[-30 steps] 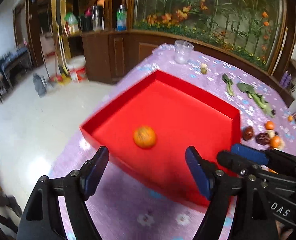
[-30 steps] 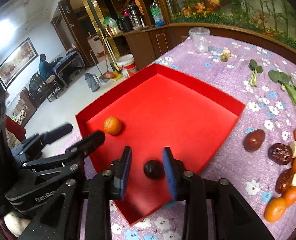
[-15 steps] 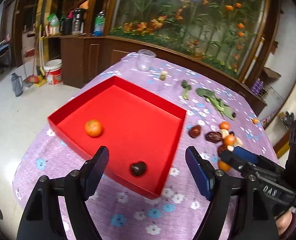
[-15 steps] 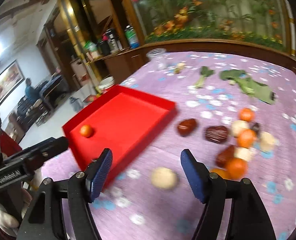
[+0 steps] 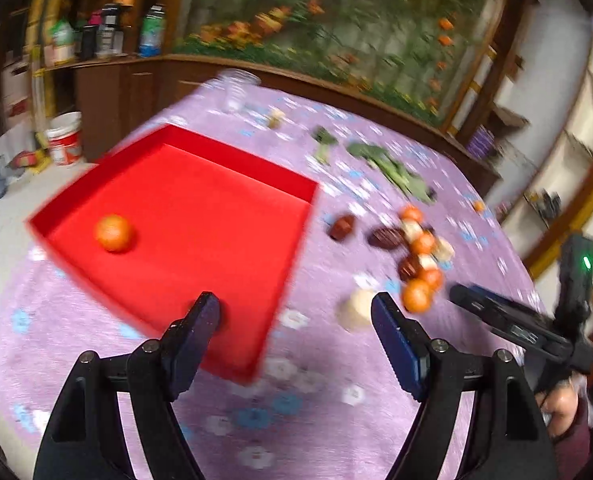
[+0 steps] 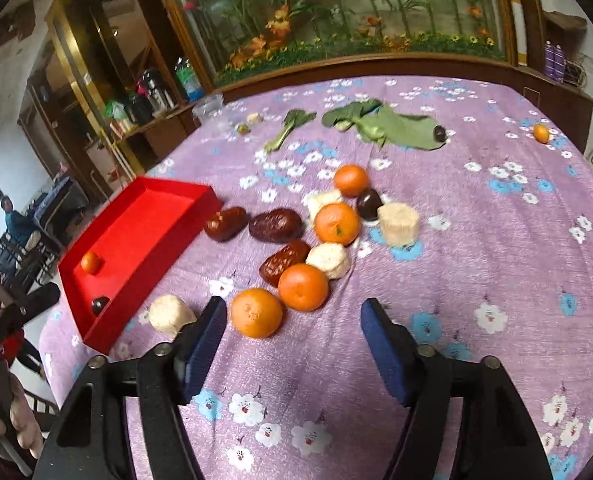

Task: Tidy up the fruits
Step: 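Grasp a round pale bun with the left gripper while the right gripper grasps a mandarin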

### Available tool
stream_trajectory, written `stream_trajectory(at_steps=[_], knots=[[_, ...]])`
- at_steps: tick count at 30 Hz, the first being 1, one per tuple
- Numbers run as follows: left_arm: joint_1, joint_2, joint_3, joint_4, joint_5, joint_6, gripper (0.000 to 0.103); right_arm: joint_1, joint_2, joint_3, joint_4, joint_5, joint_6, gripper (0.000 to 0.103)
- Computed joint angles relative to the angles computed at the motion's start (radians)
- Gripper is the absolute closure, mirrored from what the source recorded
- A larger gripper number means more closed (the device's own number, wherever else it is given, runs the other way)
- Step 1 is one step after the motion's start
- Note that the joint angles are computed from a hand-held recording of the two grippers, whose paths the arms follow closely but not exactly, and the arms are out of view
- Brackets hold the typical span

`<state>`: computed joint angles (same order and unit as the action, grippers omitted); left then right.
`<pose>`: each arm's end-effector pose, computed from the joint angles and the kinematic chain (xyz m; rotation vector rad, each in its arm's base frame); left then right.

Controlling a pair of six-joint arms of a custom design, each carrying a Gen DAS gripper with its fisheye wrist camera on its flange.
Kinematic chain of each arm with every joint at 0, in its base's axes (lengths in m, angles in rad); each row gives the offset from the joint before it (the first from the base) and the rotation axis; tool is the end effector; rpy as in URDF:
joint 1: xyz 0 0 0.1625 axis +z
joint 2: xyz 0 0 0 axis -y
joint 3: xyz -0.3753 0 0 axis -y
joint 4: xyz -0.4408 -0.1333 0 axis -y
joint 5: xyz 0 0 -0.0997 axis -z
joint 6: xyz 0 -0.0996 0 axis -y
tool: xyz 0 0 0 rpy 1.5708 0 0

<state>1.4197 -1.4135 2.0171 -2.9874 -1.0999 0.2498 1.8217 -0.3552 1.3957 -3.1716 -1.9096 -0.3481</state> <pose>0.0930 -0.5752 0.2944 0.2402 2.4548 -1.0258 0.2731 -0.6621 -0.1138 0.6657 -2.6034 0.7490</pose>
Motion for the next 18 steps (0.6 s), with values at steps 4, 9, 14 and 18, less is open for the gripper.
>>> stream_trajectory(at_steps=[4,9,14,18], knots=[[-0.01,0.046,-0.022,0.069,-0.027,0.058,0.047,0.003,0.049,-0.062,0.064,0.003,-0.034,0.05],[-0.023,0.106,-0.043,0.067,0.015,0.103,0.047,0.011,0.099,-0.124,0.08,-0.008,-0.069,0.05],[-0.029,0.149,-0.073,0.067,0.036,0.15,0.048,0.03,0.129,-0.148,0.062,-0.075,-0.127,0.052],[-0.028,0.2,-0.119,0.081,0.051,0.176,0.048,0.02,0.102,-0.117,0.067,-0.068,-0.096,0.064]])
